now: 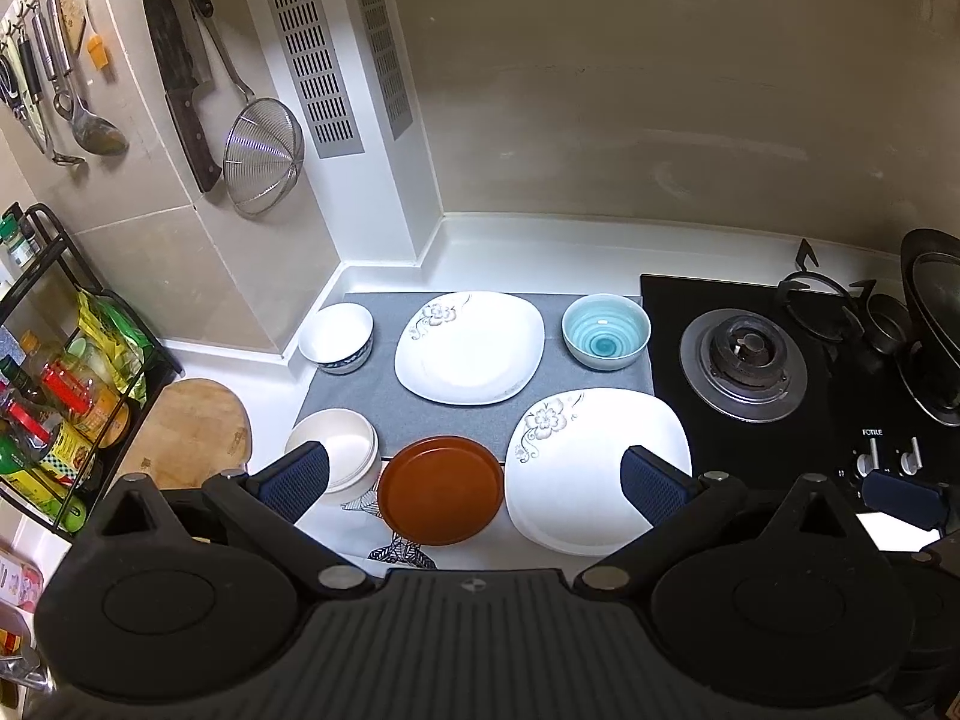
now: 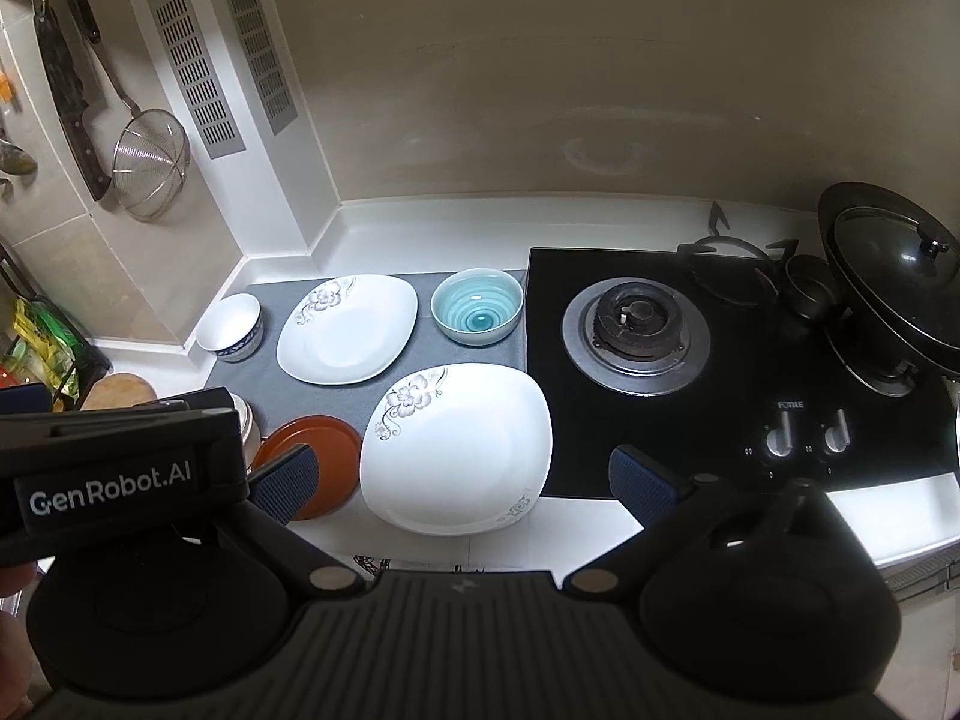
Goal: Organize plates and bowls
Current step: 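Move both grippers toward the front white floral plate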
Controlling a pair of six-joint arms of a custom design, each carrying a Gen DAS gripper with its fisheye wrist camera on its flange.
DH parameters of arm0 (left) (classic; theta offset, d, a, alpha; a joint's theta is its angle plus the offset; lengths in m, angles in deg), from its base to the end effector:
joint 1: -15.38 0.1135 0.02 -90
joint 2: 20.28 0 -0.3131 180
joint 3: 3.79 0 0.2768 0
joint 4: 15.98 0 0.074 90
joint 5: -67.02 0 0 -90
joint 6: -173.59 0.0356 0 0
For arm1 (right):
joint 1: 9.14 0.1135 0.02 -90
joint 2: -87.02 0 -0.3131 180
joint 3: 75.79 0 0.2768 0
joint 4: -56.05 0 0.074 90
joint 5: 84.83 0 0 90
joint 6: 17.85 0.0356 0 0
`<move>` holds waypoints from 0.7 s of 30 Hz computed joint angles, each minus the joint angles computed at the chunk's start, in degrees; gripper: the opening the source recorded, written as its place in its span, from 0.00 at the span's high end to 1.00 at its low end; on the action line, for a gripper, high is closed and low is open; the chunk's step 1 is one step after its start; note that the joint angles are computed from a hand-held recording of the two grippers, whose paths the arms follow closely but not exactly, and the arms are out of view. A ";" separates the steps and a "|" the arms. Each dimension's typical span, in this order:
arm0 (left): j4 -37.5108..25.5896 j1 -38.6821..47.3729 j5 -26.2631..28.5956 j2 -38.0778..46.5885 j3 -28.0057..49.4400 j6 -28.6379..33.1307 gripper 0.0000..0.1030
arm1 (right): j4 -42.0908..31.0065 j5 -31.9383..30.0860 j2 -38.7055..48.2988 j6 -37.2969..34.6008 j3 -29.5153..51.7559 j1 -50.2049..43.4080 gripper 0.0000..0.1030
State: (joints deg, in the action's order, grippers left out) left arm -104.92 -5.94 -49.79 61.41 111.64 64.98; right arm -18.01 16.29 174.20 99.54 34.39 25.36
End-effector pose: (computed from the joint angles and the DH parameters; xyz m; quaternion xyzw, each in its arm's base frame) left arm 0.2530 -0.0815 0.4902 -0.0474 0.9296 0.1086 0.3489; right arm 0.2741 0.1800 0.4496 -0.0260 0.9386 0.0922 0.3315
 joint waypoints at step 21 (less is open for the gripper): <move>0.69 0.22 0.06 0.08 -1.51 0.08 0.00 | 1.25 -2.00 0.06 -0.07 -1.68 -1.05 0.00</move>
State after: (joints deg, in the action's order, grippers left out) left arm -104.23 -5.72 -49.74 61.49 110.12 65.07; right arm -16.76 14.29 174.26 99.47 32.71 24.31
